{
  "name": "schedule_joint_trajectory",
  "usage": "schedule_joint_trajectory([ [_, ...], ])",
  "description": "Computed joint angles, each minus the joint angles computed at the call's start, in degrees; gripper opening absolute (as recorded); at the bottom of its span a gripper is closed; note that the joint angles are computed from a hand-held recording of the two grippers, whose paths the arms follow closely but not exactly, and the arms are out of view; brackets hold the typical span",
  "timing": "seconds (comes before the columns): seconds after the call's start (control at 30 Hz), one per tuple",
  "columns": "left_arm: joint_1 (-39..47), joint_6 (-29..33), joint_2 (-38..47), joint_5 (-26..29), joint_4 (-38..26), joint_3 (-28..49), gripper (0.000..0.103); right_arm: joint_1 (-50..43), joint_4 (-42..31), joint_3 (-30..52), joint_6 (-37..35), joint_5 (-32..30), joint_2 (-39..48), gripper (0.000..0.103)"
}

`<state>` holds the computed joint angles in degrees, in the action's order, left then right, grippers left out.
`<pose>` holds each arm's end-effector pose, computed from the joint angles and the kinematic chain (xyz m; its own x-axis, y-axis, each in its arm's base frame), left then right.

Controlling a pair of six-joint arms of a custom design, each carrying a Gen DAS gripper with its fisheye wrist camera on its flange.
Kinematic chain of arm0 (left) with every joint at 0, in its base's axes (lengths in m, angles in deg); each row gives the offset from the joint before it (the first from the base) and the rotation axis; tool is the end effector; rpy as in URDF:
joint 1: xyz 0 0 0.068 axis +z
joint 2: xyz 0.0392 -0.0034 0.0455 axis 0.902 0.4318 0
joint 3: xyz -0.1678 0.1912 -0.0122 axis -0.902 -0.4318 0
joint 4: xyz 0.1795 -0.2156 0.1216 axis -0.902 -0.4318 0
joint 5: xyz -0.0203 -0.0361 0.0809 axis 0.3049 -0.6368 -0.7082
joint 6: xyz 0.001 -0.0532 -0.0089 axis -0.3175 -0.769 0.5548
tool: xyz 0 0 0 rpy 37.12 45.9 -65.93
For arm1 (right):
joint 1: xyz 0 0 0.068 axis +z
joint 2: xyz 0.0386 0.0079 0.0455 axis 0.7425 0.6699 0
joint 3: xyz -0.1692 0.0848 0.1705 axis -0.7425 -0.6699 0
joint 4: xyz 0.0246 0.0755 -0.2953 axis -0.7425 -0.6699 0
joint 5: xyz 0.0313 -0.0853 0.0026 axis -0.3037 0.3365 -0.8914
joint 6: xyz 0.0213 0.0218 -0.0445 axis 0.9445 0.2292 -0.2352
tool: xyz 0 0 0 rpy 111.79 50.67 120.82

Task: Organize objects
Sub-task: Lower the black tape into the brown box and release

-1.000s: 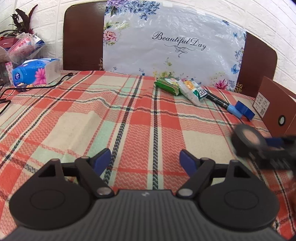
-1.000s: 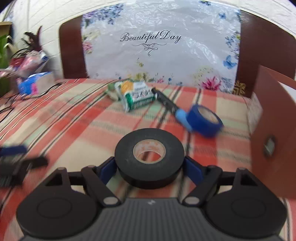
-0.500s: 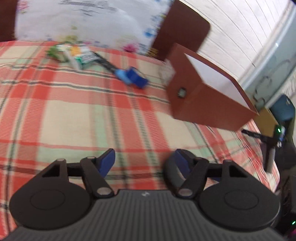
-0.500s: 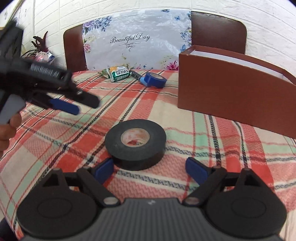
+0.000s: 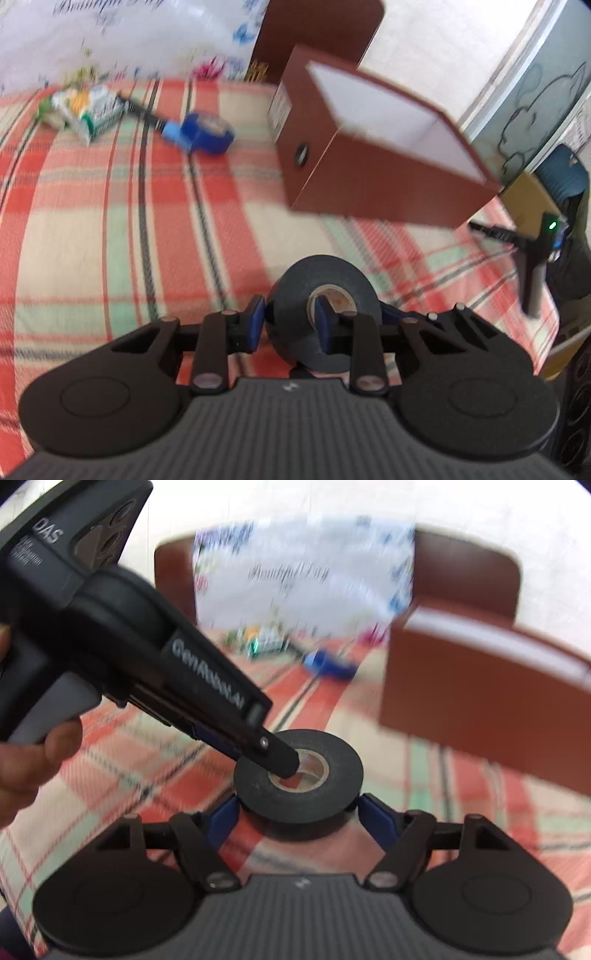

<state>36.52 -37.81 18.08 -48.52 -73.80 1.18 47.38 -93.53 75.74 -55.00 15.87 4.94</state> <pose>0.1400 -0.0669 0.1370 -0.7121 -0.3257 -0.6219 -0.1285 0.9314 -0.3406 0.1898 0.0224 0.0878 -0.2881 -0.4802 -0.8285 -0.8281 0.5594 -0.0363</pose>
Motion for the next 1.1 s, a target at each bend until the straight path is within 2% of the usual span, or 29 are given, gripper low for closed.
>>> schedule_joint_trajectory([
  [0.1,-1.4,3.7,10.7,-2.8,6.4,7.8,0.031,-1.3,2.7,0.4,3.6,-1.0,-4.8,0.073],
  [0.17,-1.7,7.2,18.8,-3.9,11.2,13.5,0.031,-1.9,8.0,2.0,7.0,-0.8,-4.2,0.073],
  [0.33,-1.8,14.7,42.6,-4.1,23.7,27.7,0.031,-3.7,23.3,12.0,14.4,1.4,12.4,0.073],
  [0.5,2.4,16.9,61.4,2.1,30.3,38.6,0.031,-3.7,26.6,25.8,15.5,6.0,31.1,0.073],
  [0.57,2.8,17.2,66.7,3.0,31.6,42.1,0.031,-3.3,28.7,29.1,15.5,9.2,36.6,0.074],
  [0.6,2.8,17.2,69.5,2.1,32.1,44.0,0.032,-2.9,30.5,30.3,15.8,10.7,39.2,0.076],
  [0.63,2.7,16.7,71.6,1.0,32.2,45.3,0.032,-2.3,33.0,31.3,16.1,12.2,41.9,0.092],
  [0.67,3.1,16.0,72.8,0.9,32.2,45.8,0.032,-2.0,35.6,31.6,17.2,13.8,43.8,0.098],
  [0.73,4.1,14.4,71.9,2.4,33.6,43.6,0.032,-2.2,38.0,31.2,18.9,14.0,44.6,0.085],
  [0.8,4.4,14.1,68.7,2.0,34.4,40.1,0.032,-2.9,40.6,28.8,19.7,13.0,43.5,0.084],
  [0.93,5.2,13.7,56.9,1.4,34.3,30.7,0.032,-5.3,47.7,20.4,23.7,10.2,38.5,0.084],
  [1.03,6.1,12.9,43.7,1.0,32.1,21.9,0.032,-8.1,52.9,12.3,27.5,6.8,32.0,0.085],
  [1.1,7.2,12.8,33.6,0.0,28.5,15.8,0.035,-9.8,54.3,7.2,29.1,3.8,27.0,0.085],
])
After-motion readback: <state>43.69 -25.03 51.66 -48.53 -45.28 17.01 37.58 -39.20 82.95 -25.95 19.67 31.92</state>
